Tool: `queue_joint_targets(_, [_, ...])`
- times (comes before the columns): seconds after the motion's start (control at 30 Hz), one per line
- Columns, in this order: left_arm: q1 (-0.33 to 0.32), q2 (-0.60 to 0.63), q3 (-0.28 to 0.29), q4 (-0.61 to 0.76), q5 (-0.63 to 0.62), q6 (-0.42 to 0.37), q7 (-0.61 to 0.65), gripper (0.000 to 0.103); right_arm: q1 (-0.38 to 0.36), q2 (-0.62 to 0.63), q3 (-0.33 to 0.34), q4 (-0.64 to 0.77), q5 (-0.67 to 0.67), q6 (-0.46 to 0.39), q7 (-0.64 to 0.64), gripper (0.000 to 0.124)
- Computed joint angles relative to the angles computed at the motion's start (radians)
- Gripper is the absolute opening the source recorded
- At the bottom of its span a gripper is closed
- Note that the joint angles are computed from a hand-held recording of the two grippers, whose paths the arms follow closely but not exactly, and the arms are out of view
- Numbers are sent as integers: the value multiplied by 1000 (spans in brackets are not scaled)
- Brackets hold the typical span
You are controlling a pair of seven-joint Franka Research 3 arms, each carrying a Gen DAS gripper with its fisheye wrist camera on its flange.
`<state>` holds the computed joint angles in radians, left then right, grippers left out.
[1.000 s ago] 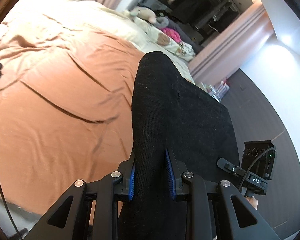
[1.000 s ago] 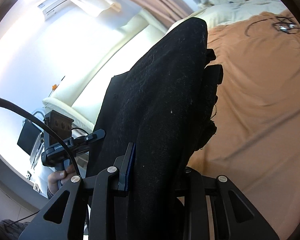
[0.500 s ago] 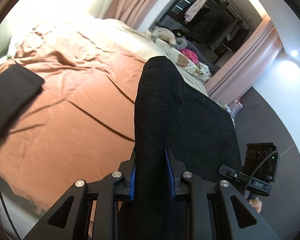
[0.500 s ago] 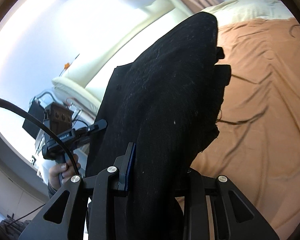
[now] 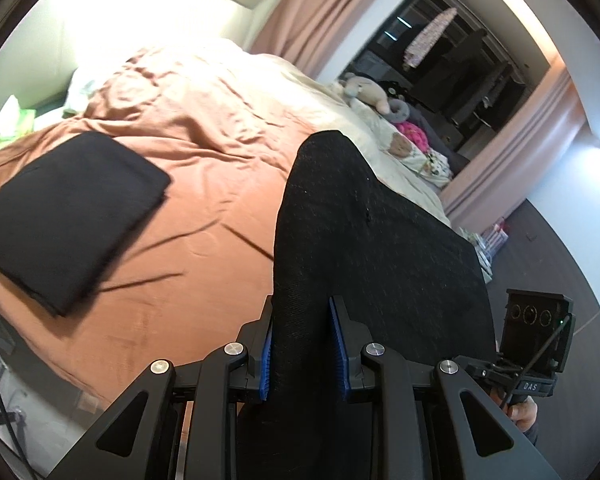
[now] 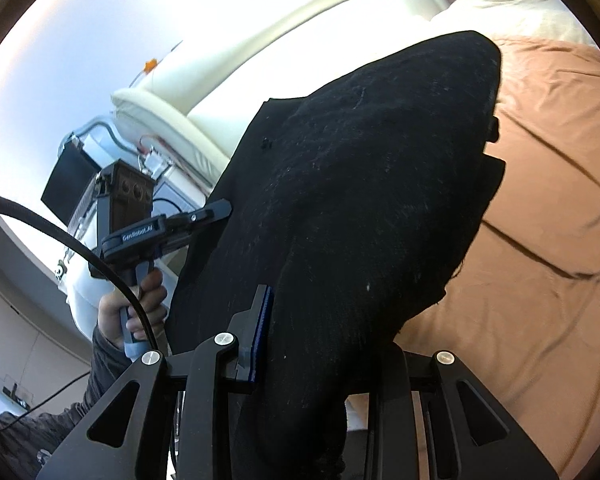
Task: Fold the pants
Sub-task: 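Lift the folded black stack with both tools and carry it toward the headboard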
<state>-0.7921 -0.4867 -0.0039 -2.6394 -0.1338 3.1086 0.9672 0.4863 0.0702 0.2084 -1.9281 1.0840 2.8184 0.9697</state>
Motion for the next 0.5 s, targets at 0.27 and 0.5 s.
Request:
queue_joint_targets(0.27, [6, -69, 125, -72, -19, -49, 108, 25, -16, 196, 20, 204, -111, -45, 64, 25])
queue_joint_targets(0.5, [15, -53, 227, -73, -90, -90, 274, 25, 2, 401, 31, 442, -322, -66, 205, 25])
